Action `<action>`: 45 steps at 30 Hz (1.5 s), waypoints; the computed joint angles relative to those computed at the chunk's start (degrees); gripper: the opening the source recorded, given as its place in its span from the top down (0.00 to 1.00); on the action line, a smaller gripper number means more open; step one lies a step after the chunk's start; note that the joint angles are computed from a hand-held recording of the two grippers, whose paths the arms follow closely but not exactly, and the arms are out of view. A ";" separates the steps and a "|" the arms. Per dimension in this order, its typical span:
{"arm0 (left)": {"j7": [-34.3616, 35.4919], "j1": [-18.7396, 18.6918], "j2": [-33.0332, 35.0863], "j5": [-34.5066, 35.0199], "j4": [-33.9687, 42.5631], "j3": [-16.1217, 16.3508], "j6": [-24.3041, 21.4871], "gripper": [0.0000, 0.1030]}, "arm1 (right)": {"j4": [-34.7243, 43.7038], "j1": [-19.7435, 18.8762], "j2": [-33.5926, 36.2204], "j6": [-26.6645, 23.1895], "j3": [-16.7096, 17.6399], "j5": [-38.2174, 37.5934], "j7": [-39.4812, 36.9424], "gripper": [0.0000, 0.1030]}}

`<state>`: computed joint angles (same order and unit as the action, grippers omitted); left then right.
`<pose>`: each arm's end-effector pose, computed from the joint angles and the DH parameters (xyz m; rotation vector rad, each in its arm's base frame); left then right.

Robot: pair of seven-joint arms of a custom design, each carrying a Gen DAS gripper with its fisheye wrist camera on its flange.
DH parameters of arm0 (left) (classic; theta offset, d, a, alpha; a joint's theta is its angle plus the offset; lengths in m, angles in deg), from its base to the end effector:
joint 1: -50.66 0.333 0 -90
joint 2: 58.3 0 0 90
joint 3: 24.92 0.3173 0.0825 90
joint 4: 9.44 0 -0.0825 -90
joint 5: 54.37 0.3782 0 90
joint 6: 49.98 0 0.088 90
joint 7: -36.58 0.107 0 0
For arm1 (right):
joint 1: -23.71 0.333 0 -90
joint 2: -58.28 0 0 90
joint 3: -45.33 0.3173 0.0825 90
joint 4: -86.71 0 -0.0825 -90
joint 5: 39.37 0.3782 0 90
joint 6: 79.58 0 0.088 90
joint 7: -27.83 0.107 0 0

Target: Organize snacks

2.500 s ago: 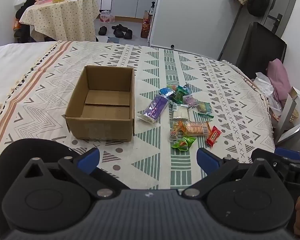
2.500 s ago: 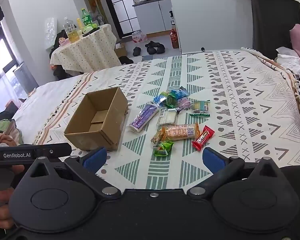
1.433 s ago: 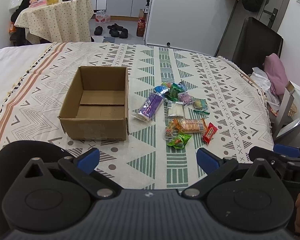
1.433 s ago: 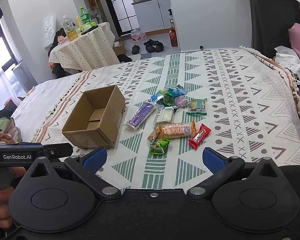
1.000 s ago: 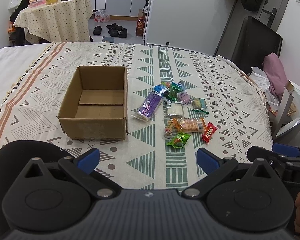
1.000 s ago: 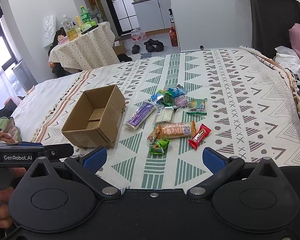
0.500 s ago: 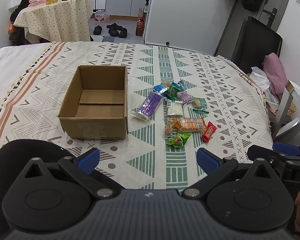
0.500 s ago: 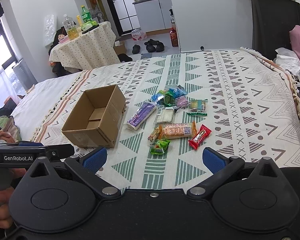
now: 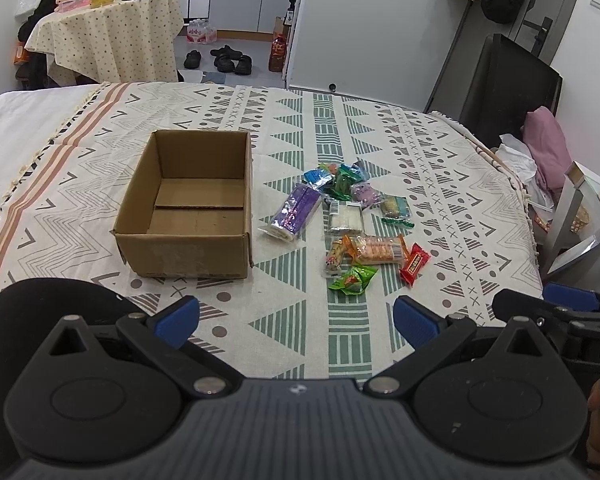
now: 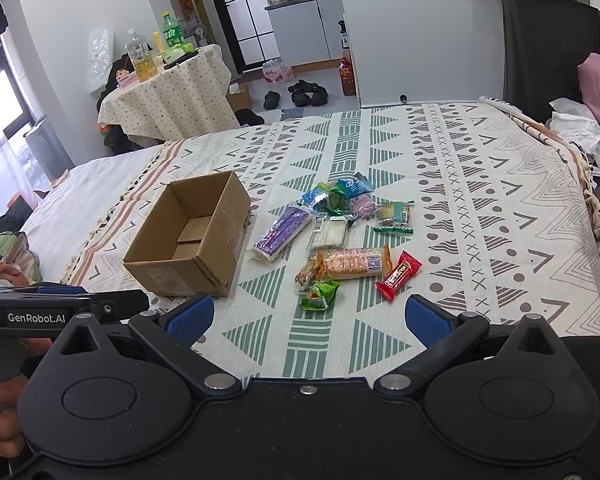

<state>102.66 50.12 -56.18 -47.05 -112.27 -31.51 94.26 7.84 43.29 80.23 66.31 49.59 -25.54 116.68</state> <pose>0.6119 -0.0765 0.6022 -2.0400 1.6383 -0.7437 0.6639 0.2779 0.5934 -1.8703 1.4156 -0.2996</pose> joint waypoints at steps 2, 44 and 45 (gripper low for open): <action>-0.32 -0.08 0.04 0.23 -0.04 -0.06 0.02 0.00 | 0.01 -0.05 0.00 0.00 0.02 0.02 -0.19 0.00; -0.17 -0.80 18.31 -1.91 17.44 -1.50 -4.36 0.09 | 11.32 -2.85 12.15 -6.57 -0.64 1.57 2.77 0.00; -0.40 -0.97 19.03 -1.65 18.22 -1.48 -4.61 0.10 | 12.00 -2.86 12.74 -6.77 -0.71 1.52 2.88 0.00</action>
<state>102.25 49.15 -37.15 -48.70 -94.05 -32.99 89.65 19.84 40.42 92.97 59.54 48.88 -24.02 119.56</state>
